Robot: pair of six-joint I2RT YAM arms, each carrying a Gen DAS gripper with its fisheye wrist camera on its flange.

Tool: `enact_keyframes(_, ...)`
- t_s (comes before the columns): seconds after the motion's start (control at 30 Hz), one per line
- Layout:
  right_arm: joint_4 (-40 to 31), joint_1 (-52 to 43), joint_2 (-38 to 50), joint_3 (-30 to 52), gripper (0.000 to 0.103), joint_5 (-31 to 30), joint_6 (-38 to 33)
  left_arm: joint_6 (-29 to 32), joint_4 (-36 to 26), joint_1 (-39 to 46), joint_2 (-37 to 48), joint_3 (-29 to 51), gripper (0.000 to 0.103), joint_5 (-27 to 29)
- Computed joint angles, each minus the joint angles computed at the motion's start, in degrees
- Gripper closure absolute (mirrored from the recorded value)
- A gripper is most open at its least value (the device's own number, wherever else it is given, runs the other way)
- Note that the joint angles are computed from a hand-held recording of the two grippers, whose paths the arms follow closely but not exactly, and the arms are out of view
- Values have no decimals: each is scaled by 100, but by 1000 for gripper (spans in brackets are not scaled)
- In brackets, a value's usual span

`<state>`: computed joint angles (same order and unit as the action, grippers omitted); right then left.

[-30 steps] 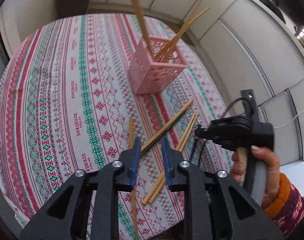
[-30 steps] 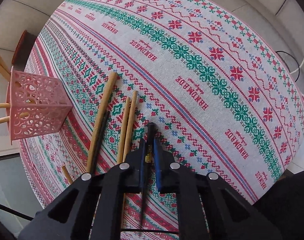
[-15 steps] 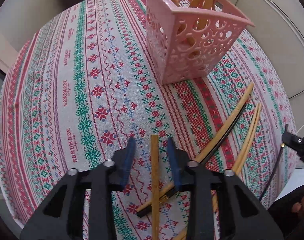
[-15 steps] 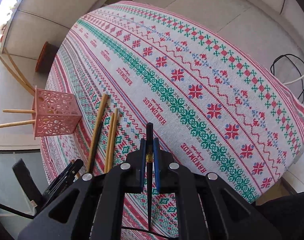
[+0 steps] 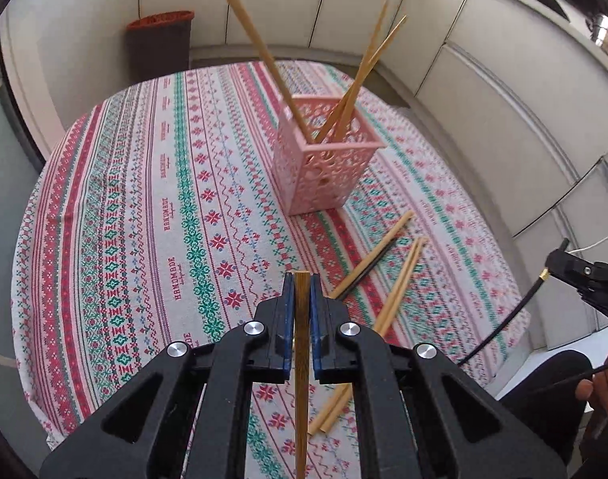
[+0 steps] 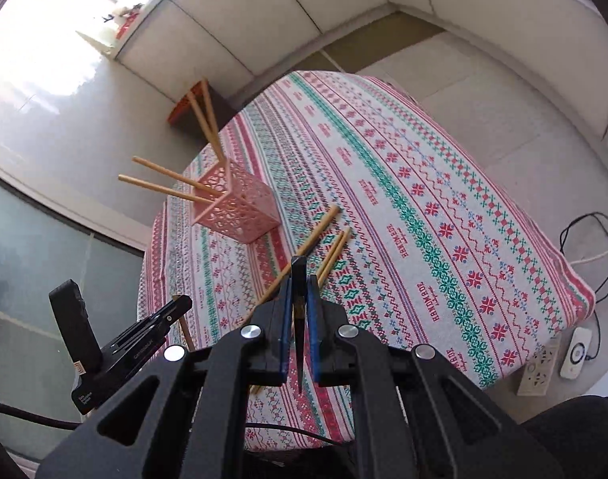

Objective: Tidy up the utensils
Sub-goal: 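Carry both chopsticks over the pink holder, lower them in, open both tools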

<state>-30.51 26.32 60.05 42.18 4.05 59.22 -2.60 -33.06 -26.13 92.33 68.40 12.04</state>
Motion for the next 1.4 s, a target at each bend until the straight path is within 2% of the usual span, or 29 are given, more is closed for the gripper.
enact_keyframes(0.23,-922,627,-236,921,96,668,-309,-258,-187,-304,-1048,37,97,33)
enact_keyframes(0.47,-1571,616,-28,2104,96,1045,-907,-185,-568,-436,-1189,1101,97,-53)
enact_keyframes(0.6,-1731,283,227,2767,96,1018,-1338,-198,-786,-488,-802,2064,97,-126)
enact_keyframes(0.77,-1726,-391,692,3620,96,552,-1760,-112,-1110,-534,-65,3400,97,-279)
enact_keyframes(1.03,-1355,-939,1542,4554,96,321,-2269,-73,-1300,-449,1009,4961,97,-440)
enact_keyframes(1.2,-1021,-1161,2058,4718,96,115,-2408,-103,-1365,-352,1750,5601,97,-508)
enact_keyframes(1.3,-847,-1194,2357,4731,96,52,-2419,-164,-1521,-268,2194,5792,96,-355)
enact_keyframes(1.4,-629,-1187,2637,4734,96,42,-2452,-380,-1363,-145,2216,5460,93,-156)
